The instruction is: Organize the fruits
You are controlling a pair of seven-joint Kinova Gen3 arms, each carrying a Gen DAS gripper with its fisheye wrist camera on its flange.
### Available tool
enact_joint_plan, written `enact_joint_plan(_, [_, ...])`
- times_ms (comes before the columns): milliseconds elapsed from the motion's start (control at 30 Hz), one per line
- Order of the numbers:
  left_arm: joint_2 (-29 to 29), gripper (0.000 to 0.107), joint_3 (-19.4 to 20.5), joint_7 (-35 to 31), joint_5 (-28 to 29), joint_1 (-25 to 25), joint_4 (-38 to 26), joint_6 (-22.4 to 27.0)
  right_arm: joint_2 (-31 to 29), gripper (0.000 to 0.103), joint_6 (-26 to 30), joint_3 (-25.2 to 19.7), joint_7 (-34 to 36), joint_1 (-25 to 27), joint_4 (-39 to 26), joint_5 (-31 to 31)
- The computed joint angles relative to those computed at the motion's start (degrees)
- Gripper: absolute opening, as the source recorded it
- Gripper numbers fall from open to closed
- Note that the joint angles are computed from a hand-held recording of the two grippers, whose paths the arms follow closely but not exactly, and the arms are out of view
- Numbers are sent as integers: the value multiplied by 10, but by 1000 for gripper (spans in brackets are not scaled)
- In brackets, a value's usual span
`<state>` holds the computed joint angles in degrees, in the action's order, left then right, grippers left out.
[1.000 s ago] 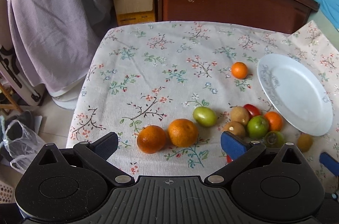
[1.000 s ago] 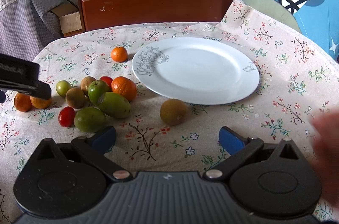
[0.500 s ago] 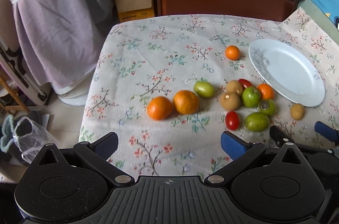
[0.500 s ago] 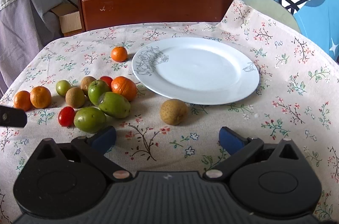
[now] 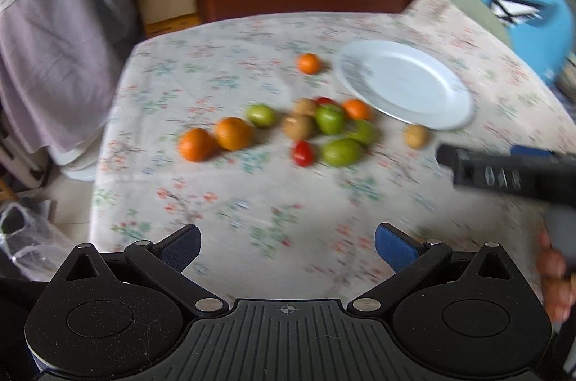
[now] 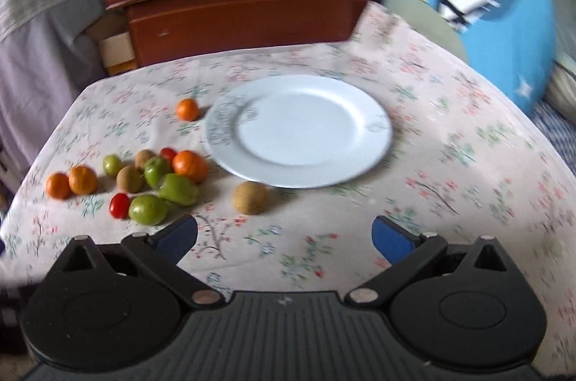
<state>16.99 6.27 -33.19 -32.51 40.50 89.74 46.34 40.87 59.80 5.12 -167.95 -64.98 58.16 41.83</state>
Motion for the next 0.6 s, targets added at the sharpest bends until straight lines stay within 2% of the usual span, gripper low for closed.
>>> enact_joint_plan(133, [0,103,18,-44,30,-5,6,-14,-22,102,14,4,-54,-5,24,-5])
enact_joint_plan(333, [18,103,21,-90,59,-1,-2,-28,-44,102,10,-1,-131,-6,58,15])
enact_joint_plan(400, [29,103,16,-102,57,5,-7,-31,-41,102,20,-7,-130,-2,51,17])
enact_joint_plan(500, [54,103,1,-105,37,29,-35,7,-38,102,25,-17,-121,5,43,11])
enact_joint_plan(600, [58,103,-13,-95,24,38,-38,10,-38,102,22,-19,-120,6,44,10])
